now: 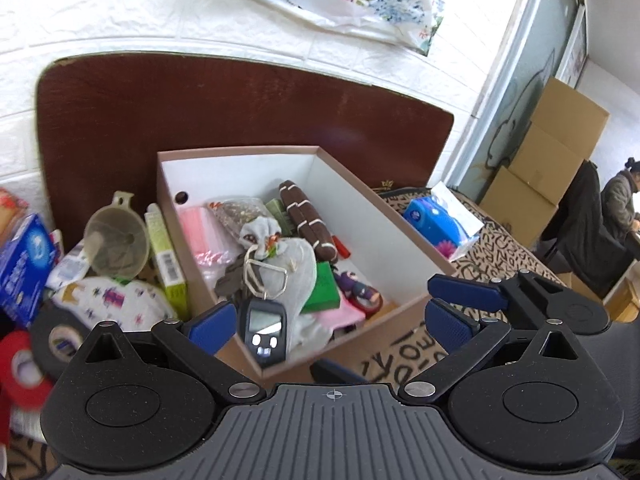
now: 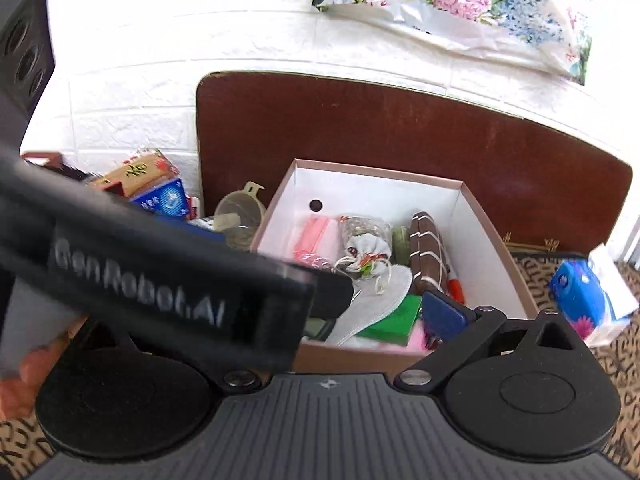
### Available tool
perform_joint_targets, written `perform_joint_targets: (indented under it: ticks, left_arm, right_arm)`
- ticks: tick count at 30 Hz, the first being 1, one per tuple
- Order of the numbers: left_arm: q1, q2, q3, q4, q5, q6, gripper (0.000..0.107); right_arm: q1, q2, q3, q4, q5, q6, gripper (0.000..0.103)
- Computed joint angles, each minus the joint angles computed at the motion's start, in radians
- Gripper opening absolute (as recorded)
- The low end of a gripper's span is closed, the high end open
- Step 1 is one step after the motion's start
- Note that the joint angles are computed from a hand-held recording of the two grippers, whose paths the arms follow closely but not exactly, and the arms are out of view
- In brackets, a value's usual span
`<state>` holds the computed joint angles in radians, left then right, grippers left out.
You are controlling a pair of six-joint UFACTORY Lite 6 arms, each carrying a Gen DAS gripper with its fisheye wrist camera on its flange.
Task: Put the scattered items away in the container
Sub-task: 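Withdraw both grippers from the box toward the table items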
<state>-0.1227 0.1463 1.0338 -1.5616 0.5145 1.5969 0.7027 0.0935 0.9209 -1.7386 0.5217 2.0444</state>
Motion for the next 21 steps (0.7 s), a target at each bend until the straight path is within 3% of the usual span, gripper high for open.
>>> perform_joint_targets:
  ticks: [5, 11, 16, 21]
  left_arm:
    - [0.056, -0.195, -0.325, -0.213, 0.040, 0.207, 0.103]
    - [0.221, -0.342, -0.633, -0.321, 0.114, 0.382, 0.103]
    - [0.479, -0.407, -0.775, -0.223, 0.188, 0.440, 0.103]
    - [0.784, -0.363, -0.792, -0.045, 0.283, 0.475, 0.103]
  right_arm:
    - [0.113, -0.092, -0.153, -0.082, 0.027, 0.224, 0.102]
    - [0.328, 0.008, -0.194, -0.059, 0.166, 0.329, 0.102]
    - [0.437, 0.169, -0.108, -0.066, 0.172, 0.410, 0.102]
    - [0.495, 0.319, 0.025, -0.120, 0.125, 0.457, 0.102]
